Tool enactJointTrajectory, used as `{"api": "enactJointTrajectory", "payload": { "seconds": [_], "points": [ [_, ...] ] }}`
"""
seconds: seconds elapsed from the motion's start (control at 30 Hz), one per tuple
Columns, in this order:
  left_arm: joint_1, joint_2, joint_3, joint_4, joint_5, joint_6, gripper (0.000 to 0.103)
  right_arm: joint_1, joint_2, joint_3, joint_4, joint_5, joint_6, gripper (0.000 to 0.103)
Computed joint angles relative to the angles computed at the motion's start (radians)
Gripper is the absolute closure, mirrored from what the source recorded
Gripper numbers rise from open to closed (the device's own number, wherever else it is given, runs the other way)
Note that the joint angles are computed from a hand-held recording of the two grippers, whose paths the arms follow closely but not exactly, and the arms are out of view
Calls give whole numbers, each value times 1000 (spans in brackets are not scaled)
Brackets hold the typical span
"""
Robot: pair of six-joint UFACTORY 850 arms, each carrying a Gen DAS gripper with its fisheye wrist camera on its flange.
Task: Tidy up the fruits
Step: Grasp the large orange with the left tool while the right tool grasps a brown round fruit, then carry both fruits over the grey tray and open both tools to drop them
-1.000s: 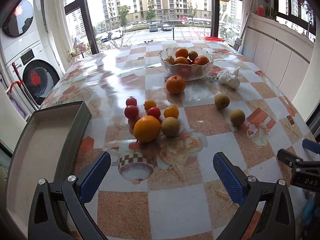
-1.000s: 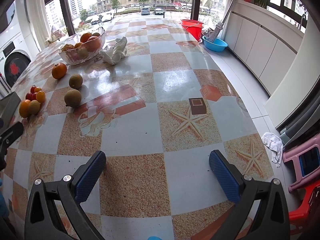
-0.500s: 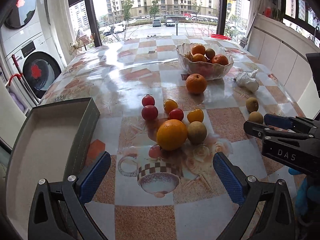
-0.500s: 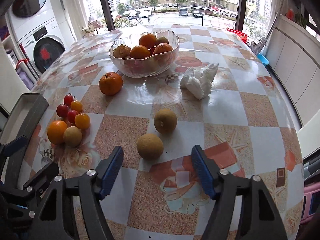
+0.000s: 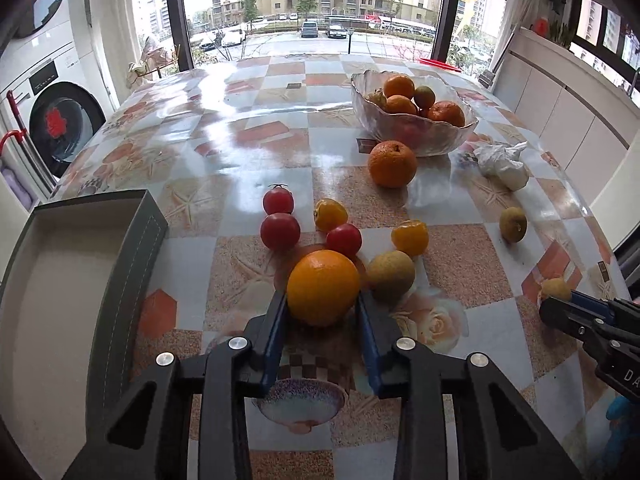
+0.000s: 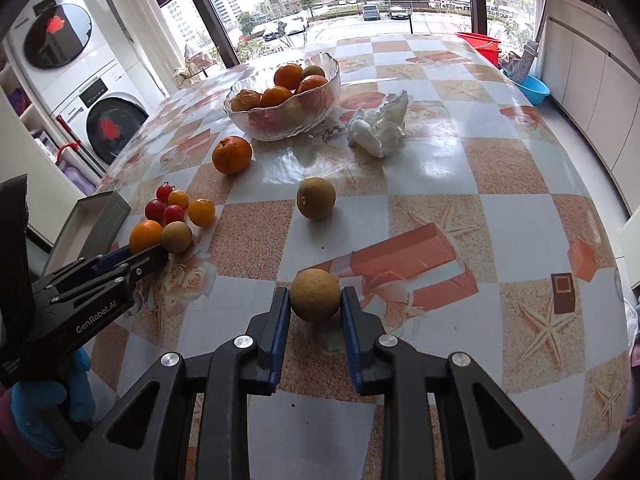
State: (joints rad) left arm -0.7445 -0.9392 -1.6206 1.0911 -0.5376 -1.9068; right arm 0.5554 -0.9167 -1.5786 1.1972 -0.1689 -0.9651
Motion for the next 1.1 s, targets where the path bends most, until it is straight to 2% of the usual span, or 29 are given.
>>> {"api": "enactJointTrajectory", "payload": {
  "seconds": [0.07, 0.2, 0.3, 0.37, 0.4, 0.43, 0.47, 0.5, 0.57, 0.77, 0.83, 0.87, 0.9, 0.93, 0.97, 1.0, 1.1],
  "points": [
    [-4, 18, 26, 32, 16, -46, 68, 1, 12, 18, 27, -1, -27, 75],
    [-26, 72, 96, 122, 14, -146, 74, 12, 33, 42, 36, -2, -47, 75],
    [-38, 111, 148, 209, 9, -247, 74, 30, 39, 46, -19, 12, -9, 75],
    [-41, 106, 141, 186, -1, -220, 74, 37, 39, 44, -40, 5, 10, 75],
    [-41, 94, 123, 143, -11, -172, 66, 40, 42, 48, -46, 5, 17, 75],
    [-41, 88, 118, 141, -4, -164, 53, 43, 46, 56, -43, 9, 16, 75],
    [-42, 82, 116, 154, -7, -174, 20, 44, 51, 66, -23, 11, -2, 75],
    [-50, 77, 115, 185, -36, -206, 9, 43, 53, 71, -22, 11, -1, 75],
    [-60, 72, 116, 237, -72, -246, 9, 41, 61, 86, 5, 12, -26, 75],
    [-45, 31, 51, 186, -49, -172, 9, 30, 67, 103, 30, 15, -48, 75],
    [-41, 6, 11, 130, -51, -101, 9, 25, 68, 107, 42, 12, -54, 75],
    [-39, -8, -11, 90, -56, -60, 14, 23, 70, 110, 54, 11, -65, 75],
    [-35, -21, -30, 46, -52, -18, 39, 21, 72, 113, 66, 11, -75, 75],
    [-27, -27, -31, 21, -21, -2, 51, 19, 74, 116, 80, 8, -89, 75],
    [-28, -19, -23, 39, -20, -27, 56, 18, 76, 118, 95, 6, -104, 75],
    [-26, -11, -17, 25, -11, -22, 68, 17, 79, 120, 107, 5, -118, 75],
    [-22, 29, 30, 52, 29, -63, 68, 18, 79, 117, 102, 1, -116, 75]
  ]
}}
